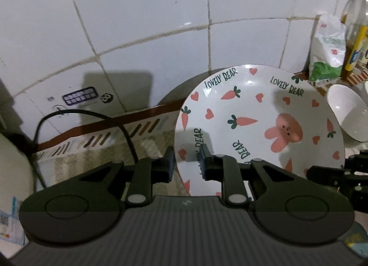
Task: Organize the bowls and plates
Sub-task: 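Lift the bunny plate with the right gripper over the blue plate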
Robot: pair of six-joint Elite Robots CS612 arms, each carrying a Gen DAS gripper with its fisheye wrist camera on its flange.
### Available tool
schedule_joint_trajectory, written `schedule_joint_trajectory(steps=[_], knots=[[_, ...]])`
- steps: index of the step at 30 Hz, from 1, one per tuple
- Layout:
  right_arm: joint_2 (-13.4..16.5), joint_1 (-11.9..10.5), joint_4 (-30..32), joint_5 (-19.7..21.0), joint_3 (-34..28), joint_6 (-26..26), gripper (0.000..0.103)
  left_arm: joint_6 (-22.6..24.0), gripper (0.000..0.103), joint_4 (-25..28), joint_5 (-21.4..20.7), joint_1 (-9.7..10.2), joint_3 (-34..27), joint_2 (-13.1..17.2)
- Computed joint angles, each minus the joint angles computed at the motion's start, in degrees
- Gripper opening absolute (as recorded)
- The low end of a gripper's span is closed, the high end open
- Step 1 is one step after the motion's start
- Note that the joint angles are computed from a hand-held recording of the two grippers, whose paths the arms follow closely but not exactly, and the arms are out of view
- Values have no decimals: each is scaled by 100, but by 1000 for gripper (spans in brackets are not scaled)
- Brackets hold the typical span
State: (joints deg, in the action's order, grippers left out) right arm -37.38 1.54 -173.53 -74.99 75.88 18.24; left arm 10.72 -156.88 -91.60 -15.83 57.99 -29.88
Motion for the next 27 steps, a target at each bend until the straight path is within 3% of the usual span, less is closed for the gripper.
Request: schedule_joint_trajectory(steps=[18,27], knots=[[76,-97,-687,335,274,-456,31,-391,20,-1898,43,-74,2656,-1447],[-249,-105,-1124,539,1087,-380,31,-442,20,-2428,286,-189,3582,-1877]])
